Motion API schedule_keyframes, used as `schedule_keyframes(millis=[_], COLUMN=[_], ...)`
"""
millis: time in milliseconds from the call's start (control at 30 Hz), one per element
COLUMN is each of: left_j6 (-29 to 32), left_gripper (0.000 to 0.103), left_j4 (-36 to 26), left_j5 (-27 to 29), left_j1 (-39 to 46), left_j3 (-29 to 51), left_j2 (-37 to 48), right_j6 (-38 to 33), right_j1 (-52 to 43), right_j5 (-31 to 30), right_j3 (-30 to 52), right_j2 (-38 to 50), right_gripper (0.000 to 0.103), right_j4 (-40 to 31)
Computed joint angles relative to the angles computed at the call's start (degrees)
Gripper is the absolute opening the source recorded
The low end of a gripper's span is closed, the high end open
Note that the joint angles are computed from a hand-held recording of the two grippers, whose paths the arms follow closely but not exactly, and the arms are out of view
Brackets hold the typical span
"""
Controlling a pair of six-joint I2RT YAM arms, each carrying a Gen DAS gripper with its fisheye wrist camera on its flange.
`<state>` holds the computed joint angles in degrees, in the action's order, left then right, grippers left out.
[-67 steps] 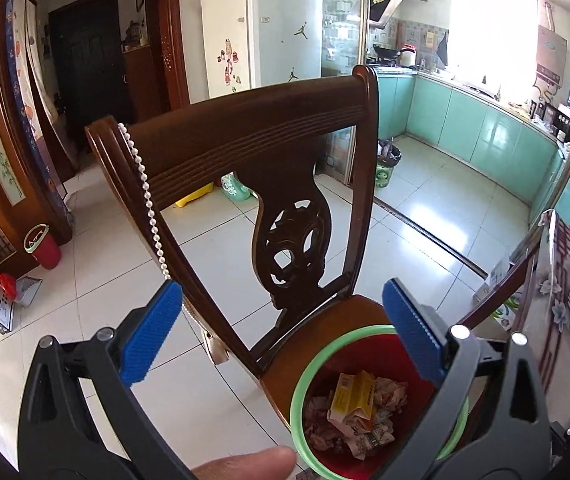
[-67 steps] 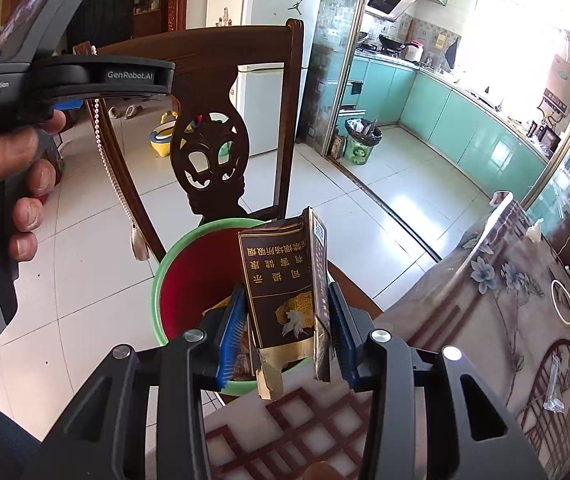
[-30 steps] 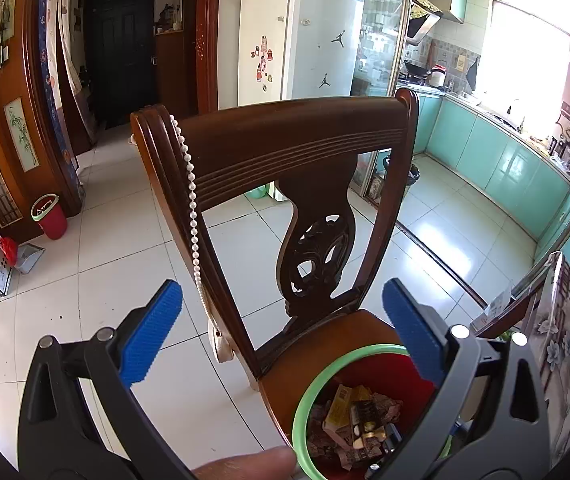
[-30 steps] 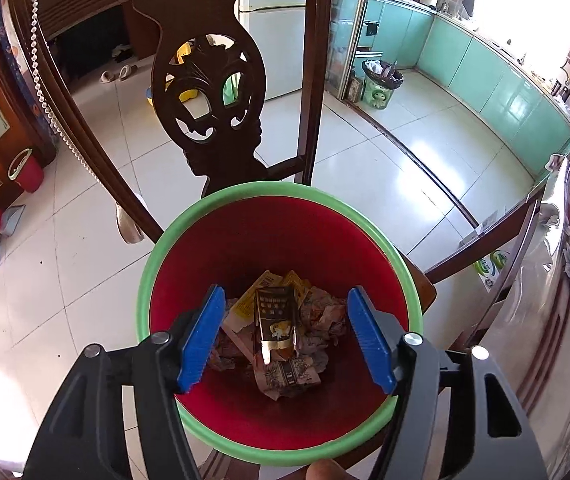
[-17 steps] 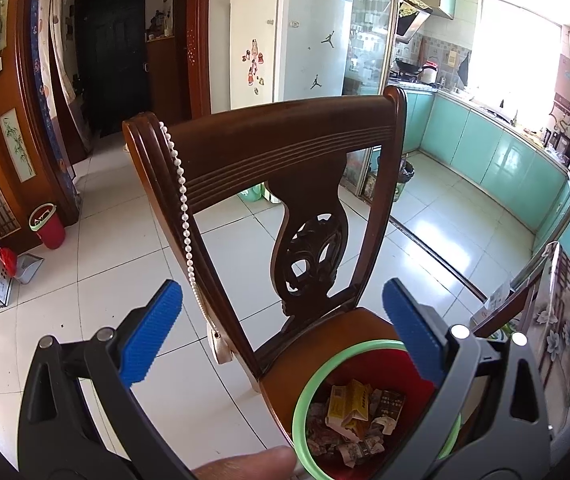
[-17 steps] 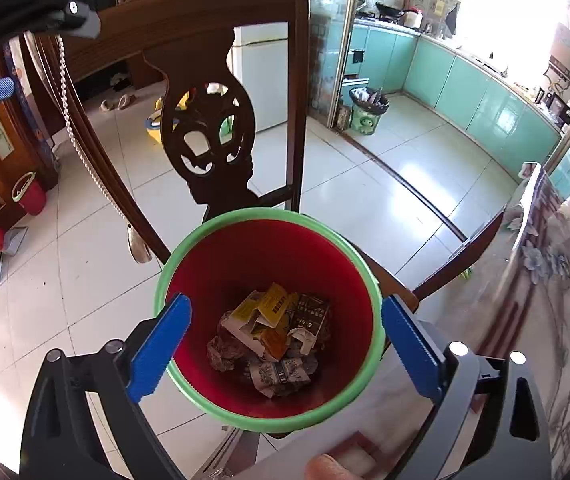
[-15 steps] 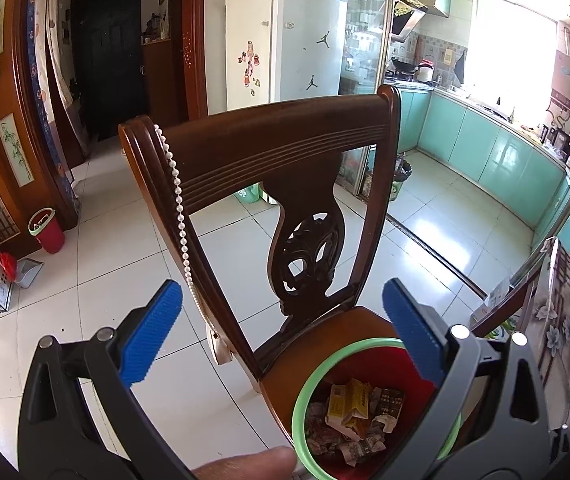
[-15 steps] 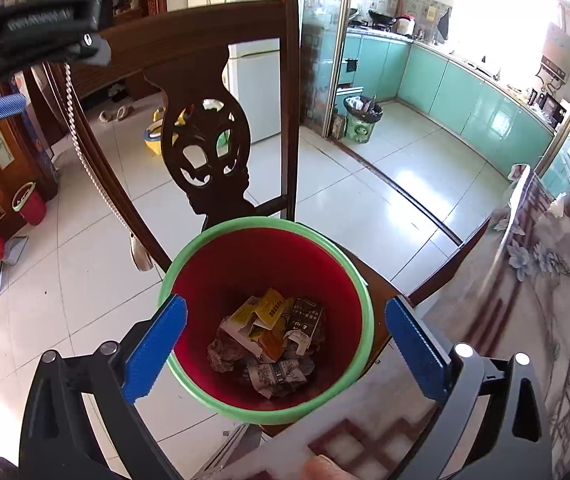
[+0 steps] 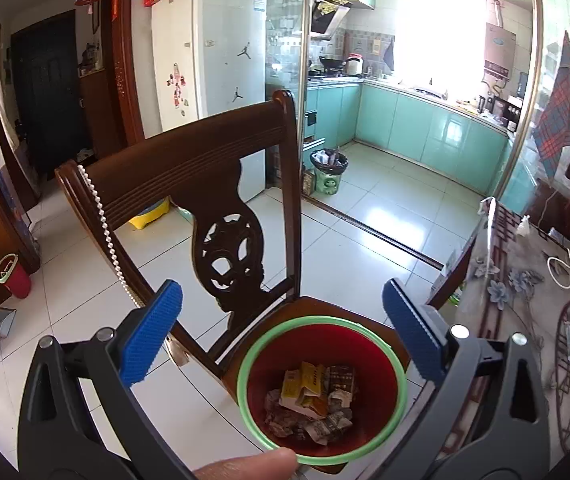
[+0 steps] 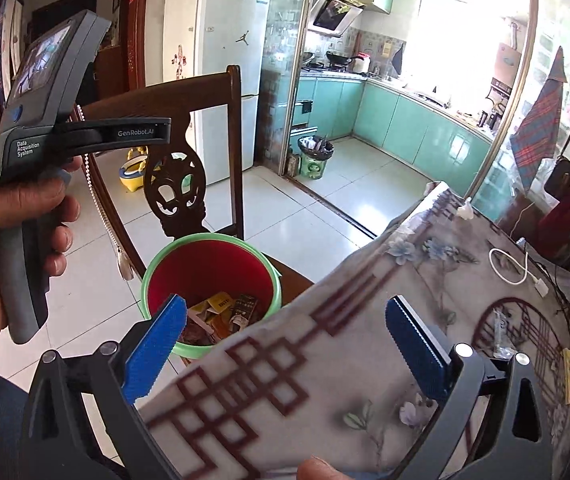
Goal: Collect trash
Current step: 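Move both tools back over the table toward the snack wrapper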
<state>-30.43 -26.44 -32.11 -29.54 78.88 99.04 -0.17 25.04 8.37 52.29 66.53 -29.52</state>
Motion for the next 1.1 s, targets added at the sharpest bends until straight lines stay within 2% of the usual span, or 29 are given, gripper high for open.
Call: schedule_keyframes(millis=[167,267,367,500,633,767,967,1100], left_j6=[0.8,0.7,0.8,0.5,-0.3,-1.0,-0.3,1.1], left_gripper=[0.098,0.099,0.099,0.099,0.099,0.099,0.099,0.099], left_j4=[-1.8,-3.4,-4.8,-6.0,-6.6,-7.0,-7.7,-8.7], left_j5=[-0.6,0.0,1.0,2.3,3.8,4.8,7.3,9.7], left_j1=[-7.4,-12.2,-17.3,-23.1,-27.7,-31.6,-37.0,-40.9], left_j3=[5.2,9.3,14.0,19.0,22.0,23.8,26.0,28.8], left_j2=[3.5,6.7,10.3,14.2,17.1,19.8,24.1,27.7], right_j6=[-3.6,-7.5,-14.0,-26.7,-38.3,-48.6,-55.7,-57.6], right_j1=[-9.2,-18.3,-31.7,-53.4,-71.9,-86.7,-97.6,-101.9], right_j5=[-3.1,-7.8,-15.1,-26.7,-35.8,-41.7,-45.9,-47.3], right_j3=[-2.7,-4.2,-6.0,-8.6,-10.0,-10.8,-9.6,-9.0], right_j2=[-10.6,-16.5,-21.4,-24.2,-22.3,-18.5,-12.1,-7.8], right_gripper=[0.097,0.097,0.097,0.097,0.097,0.097,0.097,0.097], right_j4=[-6.3,-10.3,-13.9,-17.6,-20.0,-21.5,-22.5,-21.6])
